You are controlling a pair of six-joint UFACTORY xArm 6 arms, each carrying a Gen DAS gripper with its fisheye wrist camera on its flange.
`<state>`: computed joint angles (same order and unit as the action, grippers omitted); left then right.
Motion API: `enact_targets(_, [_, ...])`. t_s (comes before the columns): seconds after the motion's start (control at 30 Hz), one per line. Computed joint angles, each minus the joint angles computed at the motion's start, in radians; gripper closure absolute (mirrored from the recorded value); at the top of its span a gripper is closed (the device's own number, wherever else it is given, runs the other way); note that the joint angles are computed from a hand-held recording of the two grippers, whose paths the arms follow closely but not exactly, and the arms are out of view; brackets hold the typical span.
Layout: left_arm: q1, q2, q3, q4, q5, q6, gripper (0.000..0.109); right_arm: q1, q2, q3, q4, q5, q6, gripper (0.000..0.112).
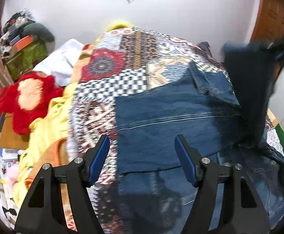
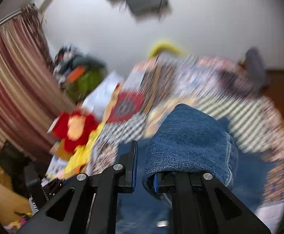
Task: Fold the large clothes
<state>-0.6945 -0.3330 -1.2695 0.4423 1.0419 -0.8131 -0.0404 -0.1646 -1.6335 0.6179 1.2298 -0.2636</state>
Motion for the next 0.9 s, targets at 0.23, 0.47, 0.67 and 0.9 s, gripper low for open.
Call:
enact_targets(0.23, [0.052,-0.153,0.155,-0.027,0.013,-0.006,0.033,0.202,0.070,0.173,-0.079,0.067,0.134,0.102])
enact_targets(0.47, [0.080,-0.209,0.246,-0.085,0.001,-0.012,0.033,0.301,-0.009,0.352,-0.243,-0.001,0.161,0.101])
enact_targets(0.67, [0.070,-0.203,0.255,-0.098,-0.015,-0.030,0.033,0.269,0.034,0.248,-0.243,0.212,0.087,0.101])
enact_targets(0.9, [0.033,-0.171,0.205,-0.090,0.018,-0.019,0.033,0.199,-0.052,0.264,-0.210,0.334,-0.027,0.101])
